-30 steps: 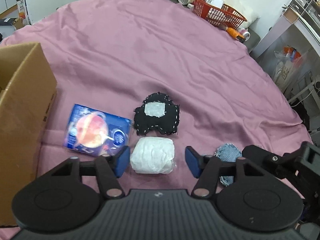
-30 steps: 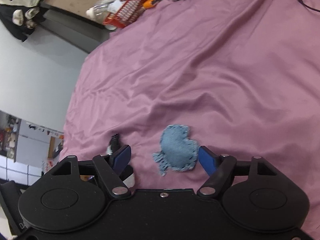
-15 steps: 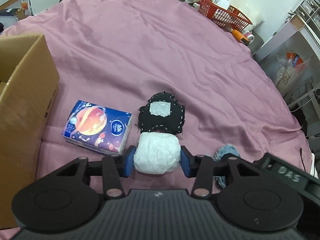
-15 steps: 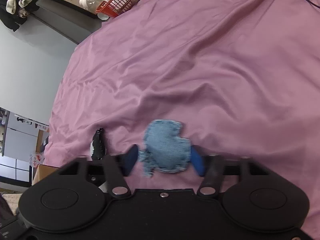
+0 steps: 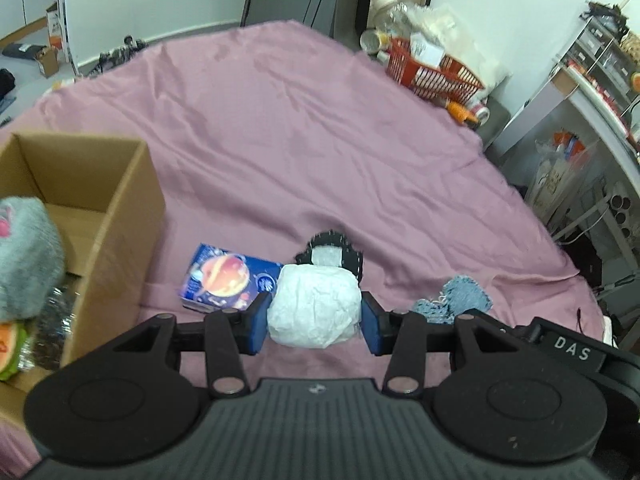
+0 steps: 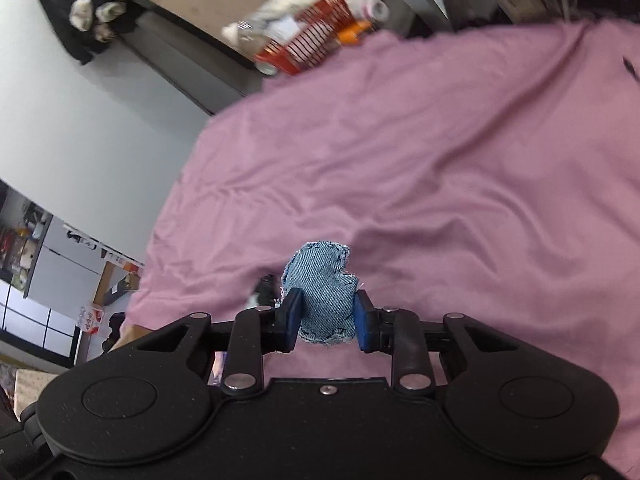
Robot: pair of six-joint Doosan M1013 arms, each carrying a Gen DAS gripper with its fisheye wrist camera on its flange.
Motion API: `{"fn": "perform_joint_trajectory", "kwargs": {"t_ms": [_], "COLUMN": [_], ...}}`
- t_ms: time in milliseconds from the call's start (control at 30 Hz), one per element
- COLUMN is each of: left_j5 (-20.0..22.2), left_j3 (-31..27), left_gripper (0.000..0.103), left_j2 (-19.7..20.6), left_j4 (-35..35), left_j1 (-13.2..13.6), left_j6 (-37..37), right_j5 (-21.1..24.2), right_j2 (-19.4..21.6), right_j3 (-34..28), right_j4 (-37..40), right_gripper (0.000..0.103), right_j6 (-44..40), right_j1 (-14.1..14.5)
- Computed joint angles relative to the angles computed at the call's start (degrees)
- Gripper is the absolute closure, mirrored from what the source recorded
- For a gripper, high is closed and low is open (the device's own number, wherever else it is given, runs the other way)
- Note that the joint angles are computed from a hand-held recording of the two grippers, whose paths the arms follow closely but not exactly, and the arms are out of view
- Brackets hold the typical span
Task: Organize soft objects
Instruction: 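Carry the white packet and denim patch over the cardboard box with both grippers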
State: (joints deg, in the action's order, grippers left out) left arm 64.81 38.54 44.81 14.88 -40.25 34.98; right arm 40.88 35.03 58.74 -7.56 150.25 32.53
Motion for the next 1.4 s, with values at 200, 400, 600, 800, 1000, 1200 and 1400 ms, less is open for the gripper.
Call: {"fn": "perform_joint_trajectory", "kwargs": {"t_ms": [200, 400, 600, 800, 1000, 1200, 1400], "left_j5": [-0.75, -1.33, -1.66, -1.92, -2.42, -3.36, -4.8], "left_j3": [2.21, 4.85, 7.5, 10.41, 12.96, 15.52, 17.99], "left_gripper": [0.057, 0.057, 0.057, 0.057, 0.057, 0.057, 0.057], "left_j2": [-2.27, -4.88, -7.19, -9.46, -11.61, -13.47, -14.7], "left_j4": [2.99, 7.08, 9.83, 11.37, 12.58, 13.15, 11.36], "left_j1": [-0.34, -0.65, -0.61, -0.28, 0.36, 1.39, 2.88], "left_j6": [-0.63, -1.1, -0.52, -1.43, -2.24, -3.65, -4.08], "right_j5": [-1.94, -4.59, -5.21, -7.84, -11.29, -11.92, -9.92], "right_j2": [-0.68, -0.43, 0.23, 0.28, 0.15, 1.01, 2.61], "right_j3": [-0.31, -2.15, -4.15, -4.9, -4.61, -5.6, -8.17], "right_j4": [-1.99, -3.91, -3.77, -5.35, -6.39, -6.14, -4.78], "right_gripper": [0.076, 0.076, 0.076, 0.076, 0.076, 0.076, 0.076], "right_j6": [-1.91, -5.88, -10.11, -12.12, -12.11, -13.41, -15.85], "right_j1": [0.9, 2.28, 3.56, 4.82, 5.45, 5.97, 6.78]}}
